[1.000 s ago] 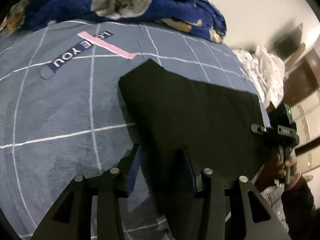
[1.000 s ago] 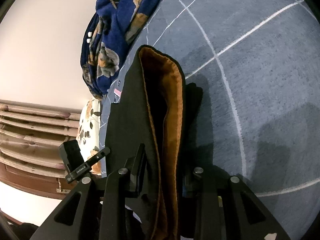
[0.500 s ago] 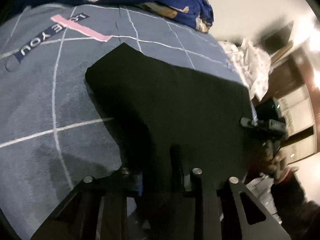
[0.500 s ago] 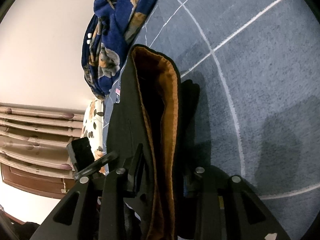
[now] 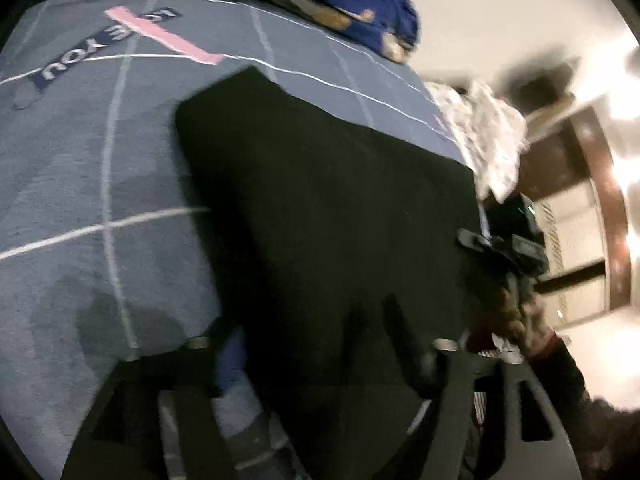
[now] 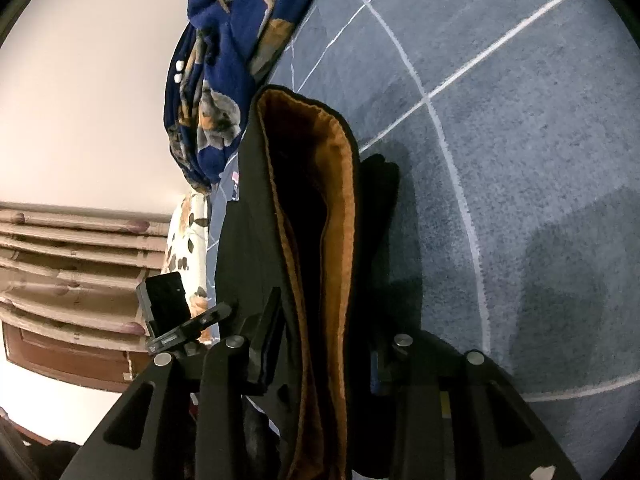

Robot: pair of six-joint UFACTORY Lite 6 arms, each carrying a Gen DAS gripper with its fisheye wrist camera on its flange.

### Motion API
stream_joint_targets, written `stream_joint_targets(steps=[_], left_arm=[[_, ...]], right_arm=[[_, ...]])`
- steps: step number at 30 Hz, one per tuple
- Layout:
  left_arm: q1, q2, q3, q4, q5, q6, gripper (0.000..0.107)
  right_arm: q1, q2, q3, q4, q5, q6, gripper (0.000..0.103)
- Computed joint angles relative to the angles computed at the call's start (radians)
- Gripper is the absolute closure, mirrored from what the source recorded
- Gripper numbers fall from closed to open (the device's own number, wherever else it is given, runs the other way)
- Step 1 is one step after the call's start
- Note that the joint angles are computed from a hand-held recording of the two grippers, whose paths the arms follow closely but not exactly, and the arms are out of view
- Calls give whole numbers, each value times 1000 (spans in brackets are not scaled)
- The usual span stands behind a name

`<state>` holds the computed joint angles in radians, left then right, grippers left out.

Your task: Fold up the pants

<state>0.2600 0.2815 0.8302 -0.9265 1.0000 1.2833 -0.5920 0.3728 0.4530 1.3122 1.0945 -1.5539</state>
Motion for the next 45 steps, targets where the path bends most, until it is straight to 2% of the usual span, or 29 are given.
stream_joint_targets(steps=[3,4,5,6,7,10,13,15,18,23,29,33,38,45], left_arm=[[-39,-37,-25,-10,-42,17,33],[-45,-42,-29,-24,-50,18,36],[-56,-56,-44,-48,-76,25,43],[-74,-72,-60,-62,-117,26,68],[-83,-81,-69,-67,-158,26,83],[-67,-84,-93,-122,-161,43,89],[-99,-195,-161,-138,-216,49,92],[-73,-232,-174,-144,-192,35,93],[-51,-283,-189,-130,-204,26,93],[47,-304,-160,-81,-171,24,94],[132,-368,-132,-23,-186,25,94],[188,-382,-104,-18,-197,55,94],[232,-380,-75,-27,-219,102,94],[258,-322,21,-46,-236,121,94]], right_arm=[[28,-13,5,-5,-15,3,72],[34,-18,3,-1,-20,1,72],[44,-27,1,6,-26,0,72],[55,-42,-5,13,-38,-8,72],[72,-69,-19,26,-55,-11,73],[117,-147,-58,65,-105,-11,75],[146,-248,-108,102,-129,8,77],[146,-292,-128,109,-116,28,78],[165,-334,-144,131,-77,60,79],[348,-402,-142,250,-111,123,80],[567,-364,-75,418,-167,141,80],[725,-355,-4,500,-255,169,80],[852,-324,96,540,-341,213,80],[945,-222,267,535,-402,277,80]])
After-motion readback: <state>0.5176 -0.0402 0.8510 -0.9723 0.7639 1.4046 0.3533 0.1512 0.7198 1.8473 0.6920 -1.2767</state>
